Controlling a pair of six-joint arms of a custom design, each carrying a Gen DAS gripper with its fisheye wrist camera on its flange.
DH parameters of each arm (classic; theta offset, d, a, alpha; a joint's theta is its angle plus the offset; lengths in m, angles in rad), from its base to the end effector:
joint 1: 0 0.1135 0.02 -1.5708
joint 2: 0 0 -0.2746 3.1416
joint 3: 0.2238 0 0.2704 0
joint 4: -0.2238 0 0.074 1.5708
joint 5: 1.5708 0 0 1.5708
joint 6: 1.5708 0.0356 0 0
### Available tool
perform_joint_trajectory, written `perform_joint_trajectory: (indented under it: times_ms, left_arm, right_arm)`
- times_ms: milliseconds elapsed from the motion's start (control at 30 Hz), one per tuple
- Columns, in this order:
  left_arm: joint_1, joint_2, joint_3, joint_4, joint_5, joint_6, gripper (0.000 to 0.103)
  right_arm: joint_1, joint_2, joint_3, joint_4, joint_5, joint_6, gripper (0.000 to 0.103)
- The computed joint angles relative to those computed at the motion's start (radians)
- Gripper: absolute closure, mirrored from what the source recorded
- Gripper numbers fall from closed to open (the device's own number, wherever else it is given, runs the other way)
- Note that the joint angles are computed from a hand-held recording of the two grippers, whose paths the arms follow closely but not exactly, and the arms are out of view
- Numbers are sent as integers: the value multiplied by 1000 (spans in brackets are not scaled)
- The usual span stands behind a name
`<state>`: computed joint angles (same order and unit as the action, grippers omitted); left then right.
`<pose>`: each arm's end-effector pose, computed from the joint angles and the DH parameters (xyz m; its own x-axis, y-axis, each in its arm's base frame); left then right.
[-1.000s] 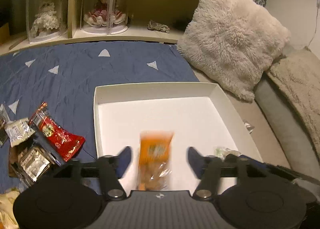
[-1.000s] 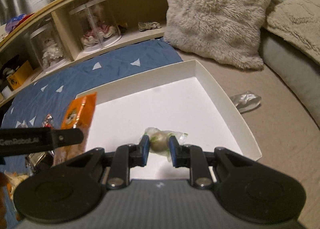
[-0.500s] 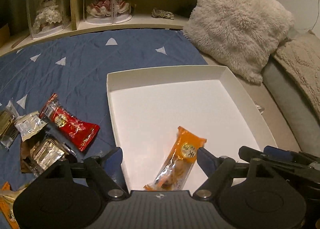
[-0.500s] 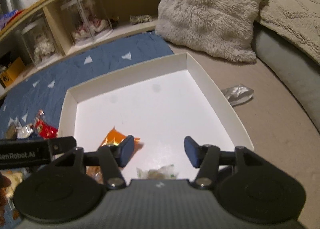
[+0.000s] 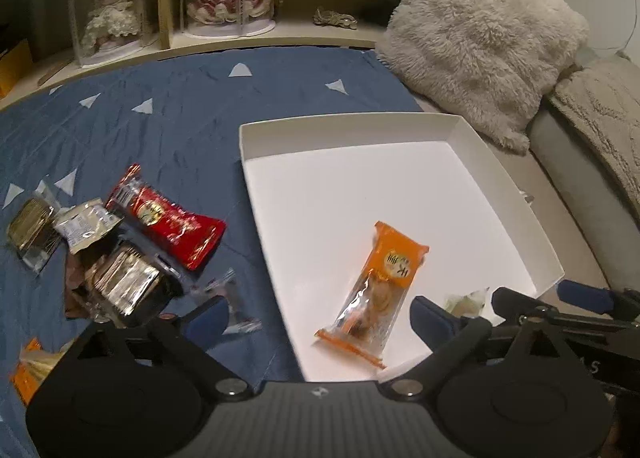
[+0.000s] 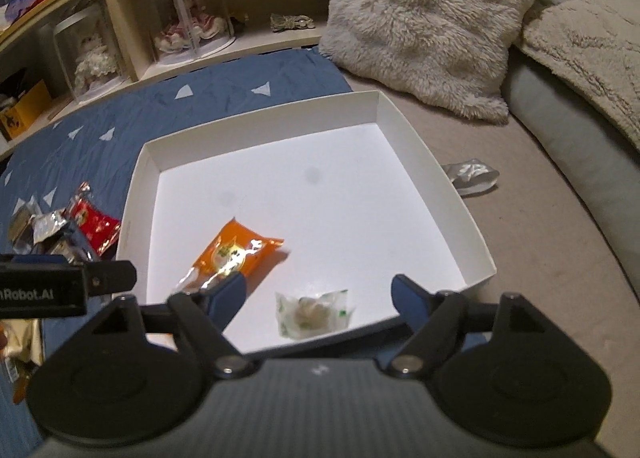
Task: Organize snacks
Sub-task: 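Drop the orange pack and bun packet into the white tray, opening both tools, then move both tools back over the snacks on the bed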
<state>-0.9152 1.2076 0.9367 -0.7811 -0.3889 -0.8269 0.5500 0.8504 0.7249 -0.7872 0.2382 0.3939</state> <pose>0.1604 -0.1864 0.2646 -0.8139 -0.0586 -0.5781 0.0295 0.9894 -0.1419 0.1530 0.0840 0.2605 -0.7705 -0.0349 -0.6364 -0.0965 0.9934 0.0624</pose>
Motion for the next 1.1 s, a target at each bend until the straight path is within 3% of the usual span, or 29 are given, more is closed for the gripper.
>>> perform_joint_trajectory:
  times_ms: [200, 367, 767, 1100]
  left_arm:
    - [-31, -55, -24, -46, -12, -19, 0]
    - [-59, -124, -51, -95, -45, -49, 0]
    - [-36, -385, -93, -312, -111, -101, 0]
    - [173, -605, -101, -484, -75, 23, 0]
  right_arm:
    - [88, -52, -6, -46, 66, 49, 13]
    - [126, -100, 4, -101, 104, 104, 1]
    - [338, -55, 29, -110, 218, 237, 0]
    - [501, 67, 50, -19, 291, 304, 0]
